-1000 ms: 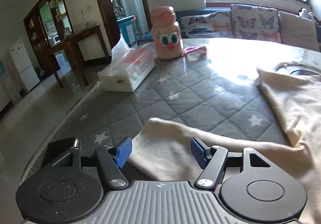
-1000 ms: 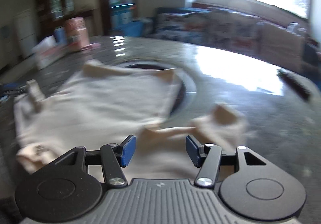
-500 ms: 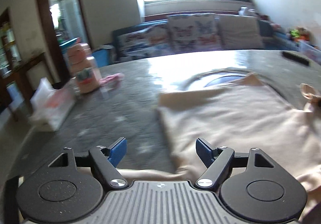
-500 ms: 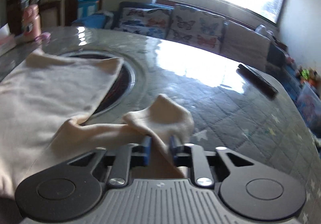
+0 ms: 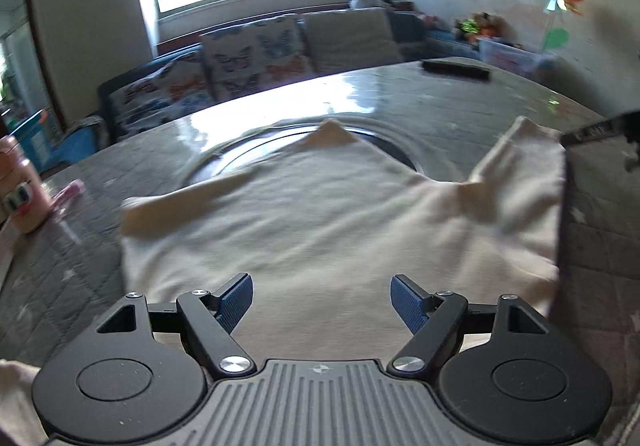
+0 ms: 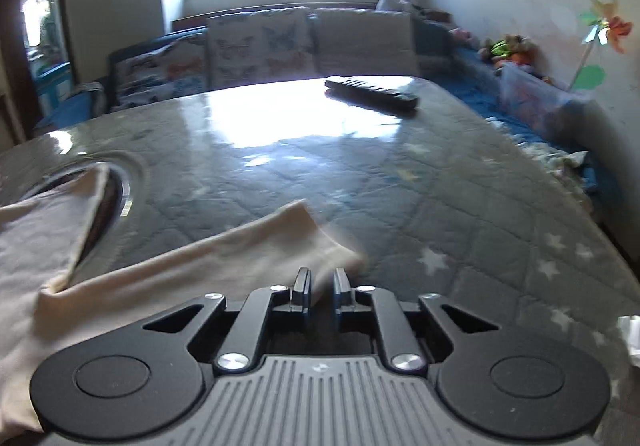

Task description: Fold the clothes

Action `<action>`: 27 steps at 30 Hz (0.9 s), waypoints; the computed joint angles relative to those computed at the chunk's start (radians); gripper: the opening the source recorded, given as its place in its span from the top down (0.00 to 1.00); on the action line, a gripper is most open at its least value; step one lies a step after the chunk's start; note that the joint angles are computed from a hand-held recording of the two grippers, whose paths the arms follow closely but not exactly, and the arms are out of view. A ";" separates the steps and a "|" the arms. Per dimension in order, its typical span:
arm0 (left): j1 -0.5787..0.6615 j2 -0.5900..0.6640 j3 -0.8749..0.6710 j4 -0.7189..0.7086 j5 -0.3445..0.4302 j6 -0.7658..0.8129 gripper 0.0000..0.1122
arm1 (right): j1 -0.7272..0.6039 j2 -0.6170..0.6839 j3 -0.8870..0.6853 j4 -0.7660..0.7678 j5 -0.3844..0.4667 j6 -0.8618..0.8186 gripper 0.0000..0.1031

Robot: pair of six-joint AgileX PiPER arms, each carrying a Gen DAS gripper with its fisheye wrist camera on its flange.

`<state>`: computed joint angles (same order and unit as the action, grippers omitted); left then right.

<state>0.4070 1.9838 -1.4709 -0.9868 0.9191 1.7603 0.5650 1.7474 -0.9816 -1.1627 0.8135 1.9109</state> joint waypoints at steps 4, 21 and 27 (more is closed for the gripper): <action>-0.010 -0.019 0.034 -0.001 0.015 0.030 0.30 | 0.007 -0.009 -0.004 -0.051 -0.004 0.004 0.76; 0.023 0.000 -0.017 0.046 0.145 0.072 0.30 | -0.073 0.127 -0.209 0.077 -0.169 -0.293 0.52; 0.011 0.148 -0.335 0.091 0.081 -0.219 0.31 | -0.093 0.154 -0.313 0.169 -0.258 -0.436 0.53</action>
